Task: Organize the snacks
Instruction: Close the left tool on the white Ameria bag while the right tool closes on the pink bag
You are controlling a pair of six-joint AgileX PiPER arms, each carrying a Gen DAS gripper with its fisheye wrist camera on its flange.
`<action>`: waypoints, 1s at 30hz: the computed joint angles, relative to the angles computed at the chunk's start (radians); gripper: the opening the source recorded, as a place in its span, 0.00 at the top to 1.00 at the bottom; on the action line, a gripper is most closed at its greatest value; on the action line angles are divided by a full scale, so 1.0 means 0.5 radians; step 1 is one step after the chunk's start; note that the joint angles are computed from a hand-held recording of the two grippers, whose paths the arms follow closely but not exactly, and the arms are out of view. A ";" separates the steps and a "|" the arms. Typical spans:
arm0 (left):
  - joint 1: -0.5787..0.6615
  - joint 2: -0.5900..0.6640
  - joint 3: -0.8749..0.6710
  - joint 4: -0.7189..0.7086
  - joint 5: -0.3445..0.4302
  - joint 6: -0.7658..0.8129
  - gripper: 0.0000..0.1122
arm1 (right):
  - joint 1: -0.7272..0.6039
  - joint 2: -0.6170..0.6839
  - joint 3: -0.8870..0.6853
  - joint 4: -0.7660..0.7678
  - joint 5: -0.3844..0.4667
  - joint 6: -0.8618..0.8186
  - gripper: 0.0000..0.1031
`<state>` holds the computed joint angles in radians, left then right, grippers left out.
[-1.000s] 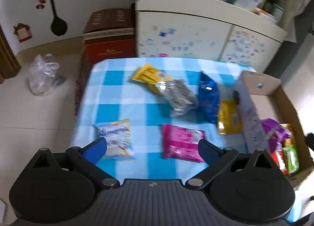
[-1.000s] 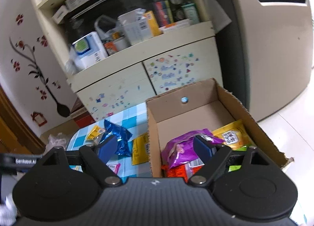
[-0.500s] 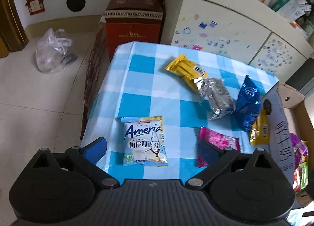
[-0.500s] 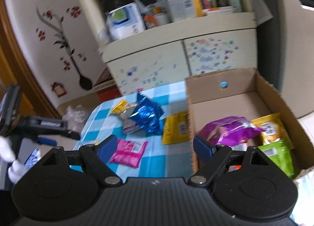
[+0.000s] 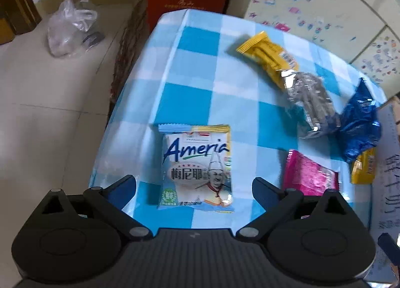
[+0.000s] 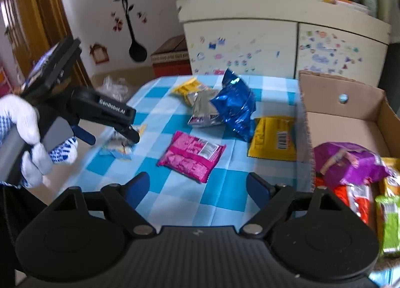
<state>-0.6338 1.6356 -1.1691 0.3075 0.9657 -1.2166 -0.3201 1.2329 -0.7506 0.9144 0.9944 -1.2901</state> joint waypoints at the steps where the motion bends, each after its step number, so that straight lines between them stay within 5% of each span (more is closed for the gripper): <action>1: -0.001 0.018 -0.010 0.012 0.011 -0.008 0.10 | 0.046 0.040 -0.005 0.008 -0.043 -0.002 0.17; 12: 0.033 0.156 -0.120 -0.077 0.145 0.037 0.08 | 0.356 0.360 -0.052 0.208 -0.359 -0.130 0.13; 30: 0.034 0.195 -0.167 -0.081 0.190 -0.043 0.08 | 0.607 0.737 -0.202 0.563 -0.610 -0.329 0.12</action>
<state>-0.6169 1.7329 -1.2527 0.2672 1.0609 -1.2381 -0.0165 1.6016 -0.8517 1.1957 0.6893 -1.4544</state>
